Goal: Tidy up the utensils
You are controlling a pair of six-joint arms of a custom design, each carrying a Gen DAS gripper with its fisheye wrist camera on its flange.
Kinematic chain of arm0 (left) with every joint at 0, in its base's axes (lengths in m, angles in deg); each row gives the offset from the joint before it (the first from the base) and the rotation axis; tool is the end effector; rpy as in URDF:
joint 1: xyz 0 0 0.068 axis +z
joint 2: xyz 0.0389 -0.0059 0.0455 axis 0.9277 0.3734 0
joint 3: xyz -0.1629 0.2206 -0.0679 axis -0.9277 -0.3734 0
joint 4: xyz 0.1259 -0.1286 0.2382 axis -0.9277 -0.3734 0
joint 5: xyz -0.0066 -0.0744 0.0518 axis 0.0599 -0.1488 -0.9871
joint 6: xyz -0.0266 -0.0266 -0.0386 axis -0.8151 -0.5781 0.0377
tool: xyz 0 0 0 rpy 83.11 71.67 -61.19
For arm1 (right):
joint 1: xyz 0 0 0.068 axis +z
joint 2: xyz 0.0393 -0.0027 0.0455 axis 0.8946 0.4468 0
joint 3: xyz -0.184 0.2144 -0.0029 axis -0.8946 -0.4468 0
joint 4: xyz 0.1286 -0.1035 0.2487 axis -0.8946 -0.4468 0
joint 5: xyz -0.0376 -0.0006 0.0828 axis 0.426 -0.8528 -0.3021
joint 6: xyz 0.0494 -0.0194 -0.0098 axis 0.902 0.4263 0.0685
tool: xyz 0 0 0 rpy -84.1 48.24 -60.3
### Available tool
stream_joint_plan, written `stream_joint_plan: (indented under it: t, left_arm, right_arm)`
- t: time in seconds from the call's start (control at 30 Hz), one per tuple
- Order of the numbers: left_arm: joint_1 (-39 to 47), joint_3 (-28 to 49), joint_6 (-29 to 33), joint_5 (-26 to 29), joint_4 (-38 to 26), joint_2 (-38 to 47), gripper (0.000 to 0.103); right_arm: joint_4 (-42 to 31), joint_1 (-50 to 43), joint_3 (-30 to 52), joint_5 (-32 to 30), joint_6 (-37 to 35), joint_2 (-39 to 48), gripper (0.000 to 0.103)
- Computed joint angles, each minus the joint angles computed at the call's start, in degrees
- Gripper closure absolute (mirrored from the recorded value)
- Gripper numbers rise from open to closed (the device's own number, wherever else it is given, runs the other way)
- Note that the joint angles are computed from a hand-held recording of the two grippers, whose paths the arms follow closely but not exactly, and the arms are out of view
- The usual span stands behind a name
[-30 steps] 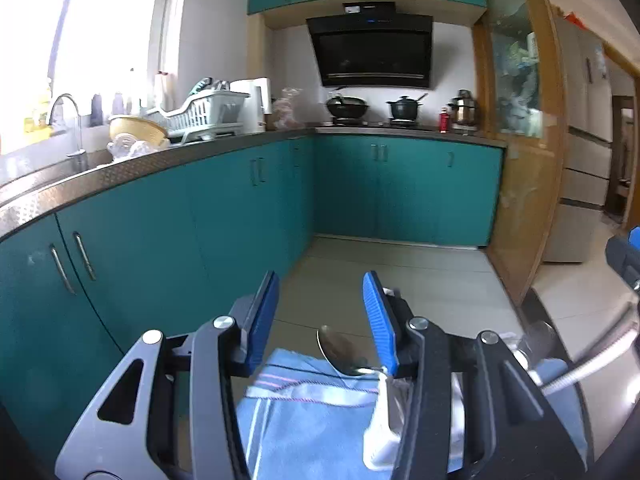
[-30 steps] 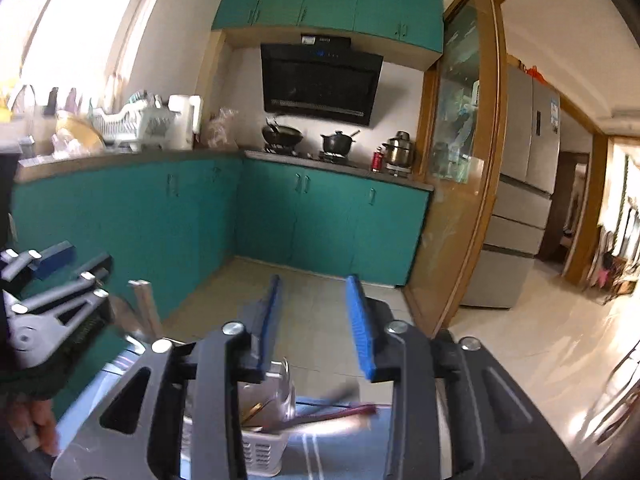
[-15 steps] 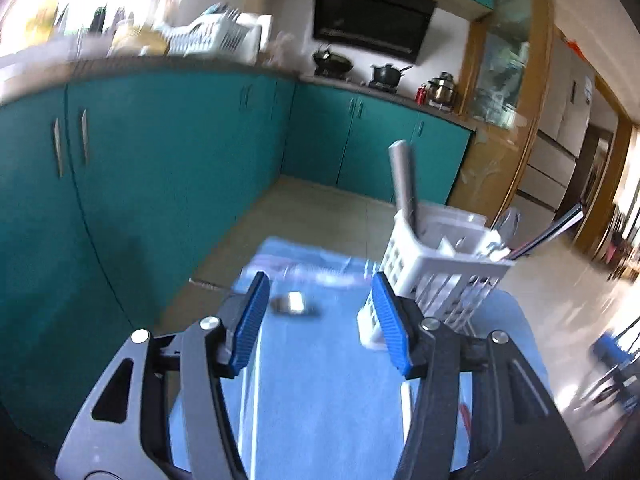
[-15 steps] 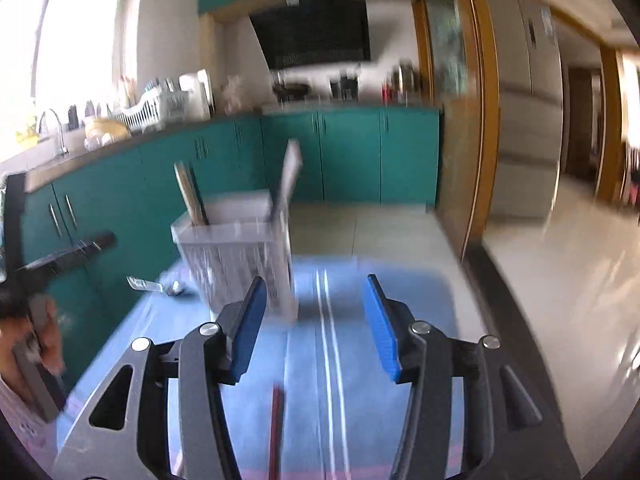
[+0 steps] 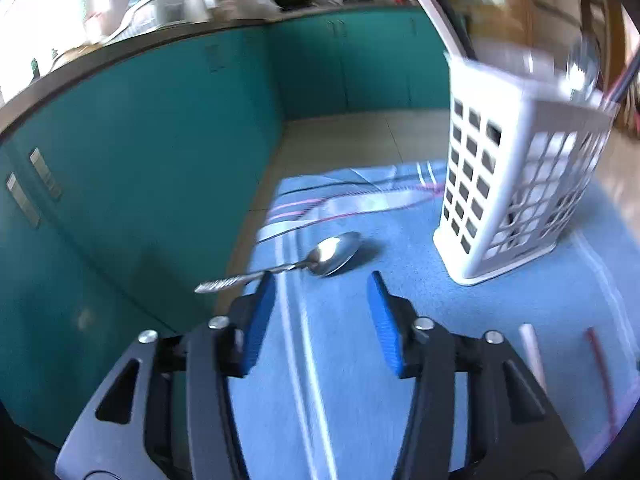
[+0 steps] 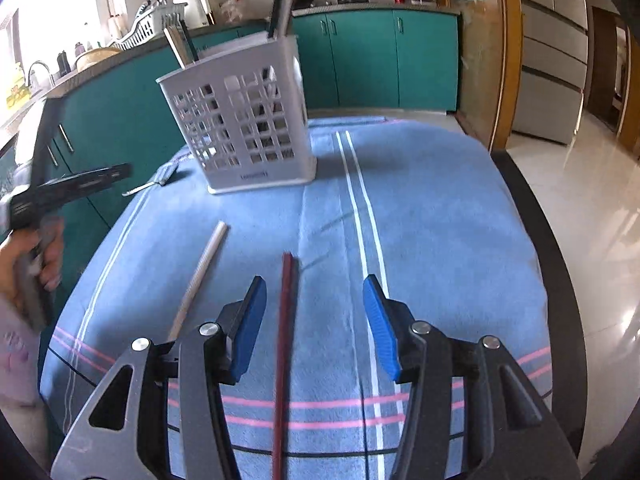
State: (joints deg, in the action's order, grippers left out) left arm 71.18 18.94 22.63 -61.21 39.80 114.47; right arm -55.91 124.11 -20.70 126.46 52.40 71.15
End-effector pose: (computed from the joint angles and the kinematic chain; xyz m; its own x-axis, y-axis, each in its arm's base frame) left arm 0.3638 0.0104 0.1162 -0.5476 0.4804 -0.6850 0.4909 0.8475 0.2019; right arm 0.1172 0.1612 0.1161 -0.6337 0.4118 -0.6549 0.4017 0.8986 0.1763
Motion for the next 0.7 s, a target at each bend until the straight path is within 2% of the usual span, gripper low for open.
stream_joint_plan:
  t: [0.03, 0.17, 0.37, 0.4, 0.43, 0.47, 0.57, 0.7]
  left_arm:
    - [-1.0, 1.2, 0.2, -1.0, -0.2, 1.5, 0.062]
    - [-5.3, 6.2, 0.0, -6.1, -0.5, 7.6, 0.062]
    - [-8.0, 9.8, 0.6, -11.1, 0.6, 12.4, 0.062]
    - [-8.0, 10.1, 0.8, -11.1, 0.2, 12.6, 0.067]
    - [-8.1, 11.0, 0.5, -11.3, -0.2, 13.4, 0.082]
    - [-8.1, 12.1, 0.0, -11.3, -1.4, 14.2, 0.092]
    - [-7.7, 12.5, -1.2, -10.2, -0.5, 14.9, 0.094]
    - [-5.3, 10.4, -2.2, -3.3, -1.2, 10.2, 0.098]
  right_arm:
    - [0.4, 0.1, -0.8, -0.5, 0.5, -0.5, 0.053]
    - [3.7, 0.5, -3.8, -2.2, 2.4, -1.0, 0.053]
    - [10.3, 0.5, -7.0, -1.9, 0.9, -1.4, 0.053]
    - [11.4, 0.6, -7.6, -1.7, 0.6, -1.7, 0.053]
    - [12.4, 0.7, -8.2, -1.5, 0.2, -2.4, 0.053]
    - [13.2, 0.5, -8.8, -1.6, -0.2, -3.0, 0.053]
    - [15.3, -0.2, -10.8, -2.5, -0.7, -5.2, 0.053]
    - [16.5, -1.1, -12.7, -3.6, -0.6, -7.8, 0.053]
